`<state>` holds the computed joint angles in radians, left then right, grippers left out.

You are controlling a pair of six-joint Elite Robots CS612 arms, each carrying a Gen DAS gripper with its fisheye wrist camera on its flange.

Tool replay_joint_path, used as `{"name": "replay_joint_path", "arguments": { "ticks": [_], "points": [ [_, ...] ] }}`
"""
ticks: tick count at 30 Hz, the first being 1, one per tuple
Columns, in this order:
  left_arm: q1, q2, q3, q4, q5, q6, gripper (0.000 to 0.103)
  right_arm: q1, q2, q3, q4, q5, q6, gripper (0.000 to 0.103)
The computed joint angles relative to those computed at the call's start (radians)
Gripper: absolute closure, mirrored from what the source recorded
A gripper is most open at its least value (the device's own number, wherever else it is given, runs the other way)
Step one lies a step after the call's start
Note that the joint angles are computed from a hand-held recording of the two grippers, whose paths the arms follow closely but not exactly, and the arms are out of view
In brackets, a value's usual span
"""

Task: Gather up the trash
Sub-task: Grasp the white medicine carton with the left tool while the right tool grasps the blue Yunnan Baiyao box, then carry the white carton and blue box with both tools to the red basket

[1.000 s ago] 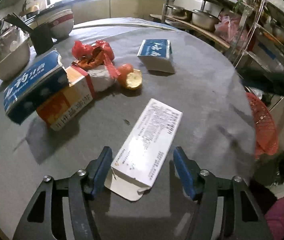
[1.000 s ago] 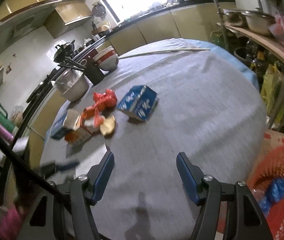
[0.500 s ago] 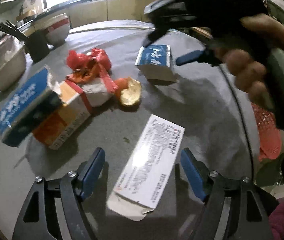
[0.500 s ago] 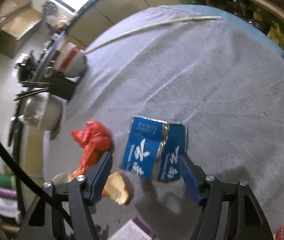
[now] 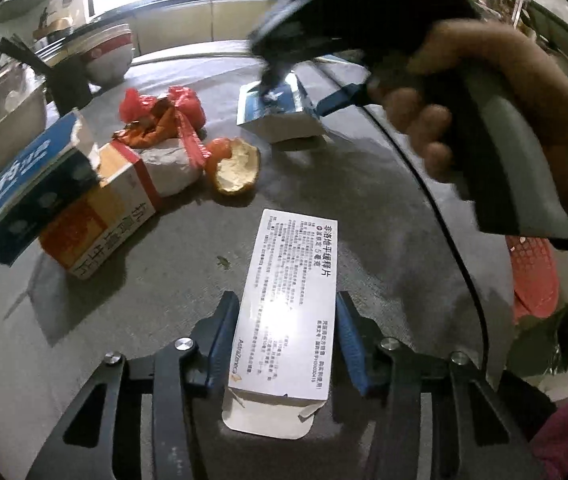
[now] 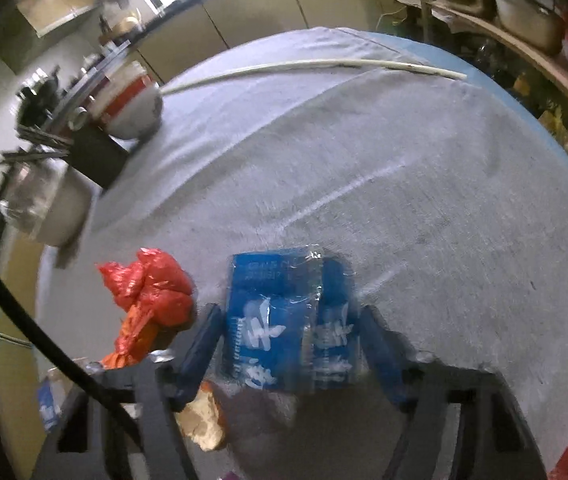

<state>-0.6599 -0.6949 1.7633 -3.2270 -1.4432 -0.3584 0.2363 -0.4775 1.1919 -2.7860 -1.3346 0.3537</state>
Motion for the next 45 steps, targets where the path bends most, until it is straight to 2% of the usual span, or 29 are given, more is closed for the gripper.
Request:
{"name": "replay_joint_path", "arguments": {
  "ticks": [1,2,6,8,9,10,11,12,13,15,17,22,24,27,29,30,31,37,39,45],
  "points": [
    [-0.002,-0.003,0.006,-0.008,0.007,-0.015,0.053,-0.008,-0.008,0.02,-0.025,0.02,-0.002,0.065],
    [-0.003,-0.006,0.011,-0.016,0.013,-0.026,0.054,-0.017,-0.017,0.037,-0.038,0.046,-0.011,0.071],
    [-0.015,-0.029,0.039,-0.04,0.076,-0.091,0.055,-0.041,-0.042,0.093,-0.066,0.078,-0.053,0.071],
    [-0.022,-0.042,0.056,-0.045,0.119,-0.143,0.055,-0.051,-0.052,0.111,-0.039,0.084,-0.035,0.068],
    [-0.027,-0.047,0.063,-0.044,0.139,-0.165,0.055,-0.056,-0.053,0.115,-0.039,0.109,-0.012,0.068],
    [-0.033,-0.054,0.073,-0.042,0.17,-0.192,0.055,-0.068,-0.056,0.132,-0.063,0.159,0.016,0.064],
    [-0.039,-0.06,0.082,-0.044,0.194,-0.21,0.055,-0.073,-0.055,0.136,-0.085,0.19,0.037,0.055],
    [-0.046,-0.065,0.091,-0.042,0.224,-0.231,0.055,-0.073,-0.053,0.137,-0.112,0.206,0.057,0.027],
    [-0.052,-0.072,0.099,-0.037,0.252,-0.252,0.055,-0.072,-0.054,0.14,-0.139,0.204,0.069,0.018],
    [-0.058,-0.077,0.105,-0.027,0.285,-0.28,0.055,-0.058,-0.052,0.13,-0.172,0.184,0.07,0.018],
    [-0.06,-0.083,0.11,-0.023,0.313,-0.301,0.055,-0.041,-0.045,0.097,-0.137,0.171,0.044,0.018],
    [-0.077,-0.101,0.1,0.096,0.456,-0.378,0.055,0.003,-0.008,-0.017,0.042,0.019,0.087,0.018],
    [-0.081,-0.106,0.1,0.118,0.479,-0.39,0.055,0.028,0.005,-0.06,0.11,-0.087,0.06,0.018],
    [-0.078,-0.105,0.098,0.114,0.477,-0.385,0.055,0.053,0.027,-0.102,0.163,-0.187,0.002,0.021],
    [-0.08,-0.106,0.098,0.11,0.483,-0.38,0.055,0.053,0.03,-0.091,0.164,-0.199,-0.023,0.027],
    [-0.08,-0.106,0.098,0.107,0.486,-0.379,0.055,0.052,0.026,-0.077,0.143,-0.202,-0.033,0.033],
    [-0.081,-0.108,0.101,0.099,0.487,-0.378,0.055,0.049,0.024,-0.066,0.125,-0.202,-0.05,0.045],
    [-0.084,-0.113,0.103,0.088,0.485,-0.386,0.055,0.003,-0.032,0.059,0.013,-0.09,-0.096,0.045],
    [-0.087,-0.115,0.102,0.077,0.47,-0.377,0.055,-0.025,-0.059,0.125,-0.055,-0.001,-0.099,0.045],
    [-0.104,-0.111,0.084,0.062,0.459,-0.33,0.055,-0.087,-0.125,0.283,-0.2,0.16,-0.087,0.045]
  ]
}}
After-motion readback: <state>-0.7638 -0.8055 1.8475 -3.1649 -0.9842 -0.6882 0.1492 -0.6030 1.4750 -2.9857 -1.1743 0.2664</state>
